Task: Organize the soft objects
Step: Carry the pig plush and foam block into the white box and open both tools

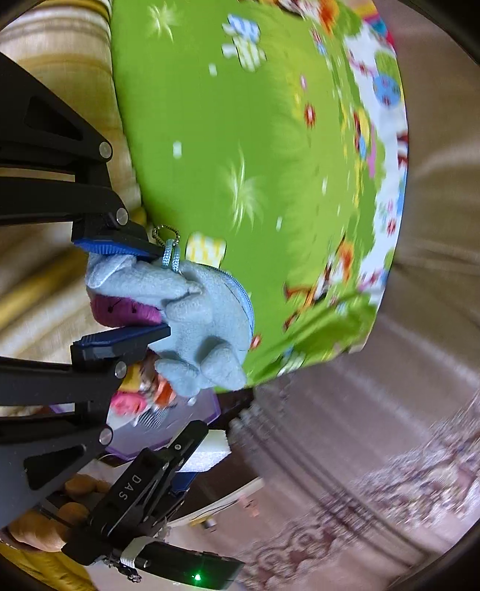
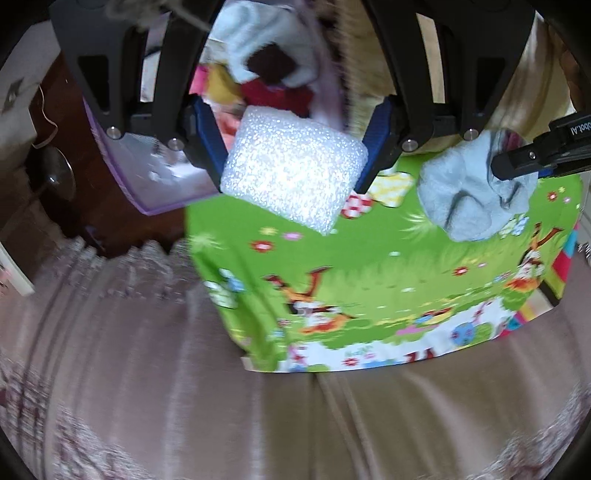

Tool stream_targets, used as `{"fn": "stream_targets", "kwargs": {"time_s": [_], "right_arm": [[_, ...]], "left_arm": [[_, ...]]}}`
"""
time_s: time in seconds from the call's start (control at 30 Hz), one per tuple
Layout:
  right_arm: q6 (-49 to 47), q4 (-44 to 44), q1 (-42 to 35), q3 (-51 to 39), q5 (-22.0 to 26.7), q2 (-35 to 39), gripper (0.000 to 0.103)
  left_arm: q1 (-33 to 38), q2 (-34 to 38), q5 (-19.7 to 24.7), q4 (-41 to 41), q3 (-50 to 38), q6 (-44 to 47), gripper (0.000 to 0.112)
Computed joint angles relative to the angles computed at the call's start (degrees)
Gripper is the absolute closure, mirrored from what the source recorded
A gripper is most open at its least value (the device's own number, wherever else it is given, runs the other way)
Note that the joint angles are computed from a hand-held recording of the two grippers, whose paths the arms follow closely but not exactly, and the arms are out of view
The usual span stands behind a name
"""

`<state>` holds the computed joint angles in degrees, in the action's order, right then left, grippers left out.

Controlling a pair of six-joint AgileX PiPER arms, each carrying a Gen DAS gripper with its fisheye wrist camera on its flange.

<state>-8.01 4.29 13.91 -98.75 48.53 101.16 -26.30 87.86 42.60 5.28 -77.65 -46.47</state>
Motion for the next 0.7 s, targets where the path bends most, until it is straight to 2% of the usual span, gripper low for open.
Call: {"fn": "stream_targets", "kwargs": {"time_s": [0.2, 0.3, 0.37, 0.47, 0.57, 0.7], "right_arm": [[-1.69, 0.17, -7.43, 2.8, -0.96, -2.36, 0.033], [-2.85, 0.59, -10.64, 3.3, -1.39, -2.71, 0.033], [-3.27, 0.83, -12.36, 3.14, -1.12, -2.59, 0.032], [-3.42, 1.07, -14.1, 3.34, -1.19, -2.62, 0.029], [-3.88, 1.72, -15.47, 3.7, -1.52, -2.78, 0.023], [-4.08, 1.66, -16.5, 5.55, -2.19, -4.27, 0.022]], "left_arm": [[-5.27, 11.07, 3.73, -0.79, -13.68, 2.58, 0.076], [-7.47, 16.19, 5.76, -0.31, -20.62, 3.7, 0.069], [-8.76, 19.54, 7.32, 0.4, -25.28, 3.81, 0.057], [-9.59, 22.73, 9.13, -0.11, -29.61, 5.1, 0.055], [-10.17, 23.64, 10.06, 0.1, -30.73, 5.33, 0.048], [-10.85, 22.0, 8.95, 0.47, -28.15, 3.92, 0.045]]}}
